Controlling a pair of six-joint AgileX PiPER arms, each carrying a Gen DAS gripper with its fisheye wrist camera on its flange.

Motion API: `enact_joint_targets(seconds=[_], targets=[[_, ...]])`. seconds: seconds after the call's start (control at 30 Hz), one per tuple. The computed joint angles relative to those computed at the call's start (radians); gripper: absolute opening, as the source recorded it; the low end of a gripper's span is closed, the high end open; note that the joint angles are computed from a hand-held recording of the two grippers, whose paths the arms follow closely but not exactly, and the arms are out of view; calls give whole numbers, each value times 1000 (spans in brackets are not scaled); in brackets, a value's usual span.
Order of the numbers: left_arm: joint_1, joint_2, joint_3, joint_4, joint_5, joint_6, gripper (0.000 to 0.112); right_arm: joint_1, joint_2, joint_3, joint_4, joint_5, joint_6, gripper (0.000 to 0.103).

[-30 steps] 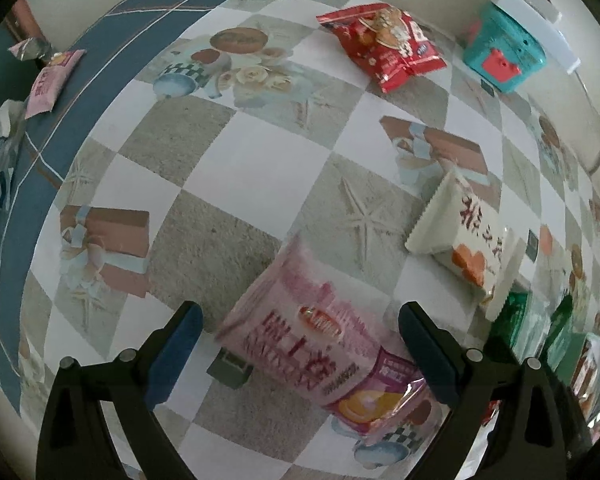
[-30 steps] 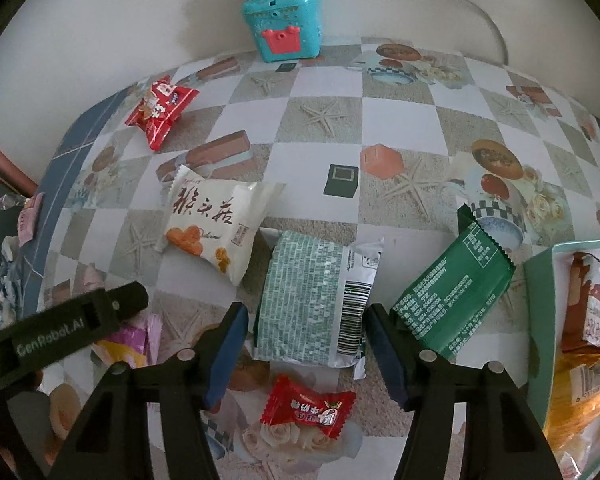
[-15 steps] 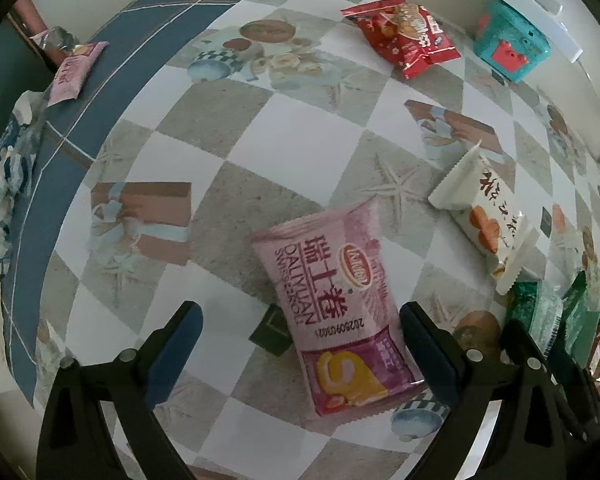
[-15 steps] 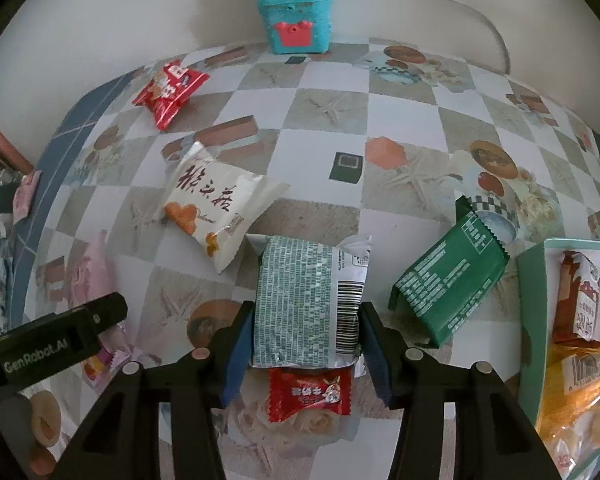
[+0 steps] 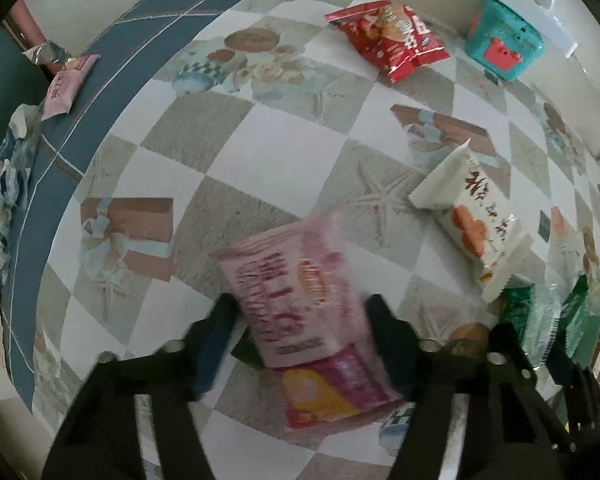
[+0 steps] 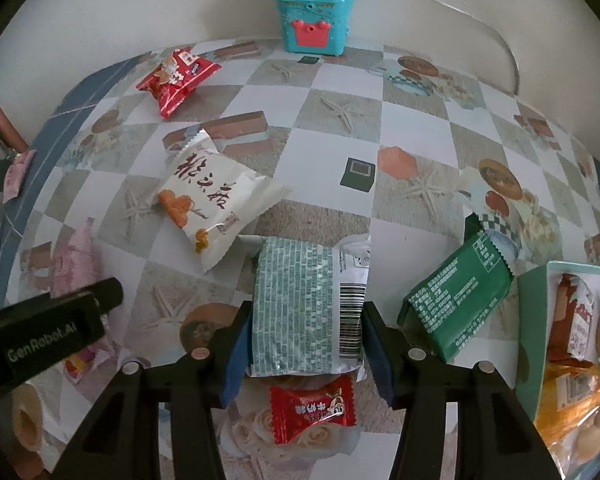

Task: Organize snacks
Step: 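Grasp the pink Swiss roll bag with left tool while right grasps the green-striped biscuit bag, then lift both bags and carry them over the white tray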

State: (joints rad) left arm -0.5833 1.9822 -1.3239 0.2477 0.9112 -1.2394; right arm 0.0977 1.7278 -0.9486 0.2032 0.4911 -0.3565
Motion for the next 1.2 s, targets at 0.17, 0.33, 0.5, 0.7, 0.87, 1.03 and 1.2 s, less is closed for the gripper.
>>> enact_joint_targets(seconds=[0.17,0.33,0.5,0.7,0.87,1.03,1.2], targets=[[-3,-6,-4,13,6,-14,51,7,-8,6,-16,-5,23,54],[-15,-50,36,31,11,-59,45,10,-11,10,-22,-9,30,53],[-18,-84,39,44,30,-65,44,0,-25,7,-4,3,14,52],[-52,-158,56,110,74,-116,44,-5,-88,-8,30,33,-11,52],[-83,-217,52,142,131,-147,44,-8,-137,-17,36,65,-14,52],[-107,-261,63,181,163,-170,44,-30,-166,-25,58,100,-30,52],[-121,-255,19,207,142,-165,44,-91,-211,-48,107,147,-79,52]])
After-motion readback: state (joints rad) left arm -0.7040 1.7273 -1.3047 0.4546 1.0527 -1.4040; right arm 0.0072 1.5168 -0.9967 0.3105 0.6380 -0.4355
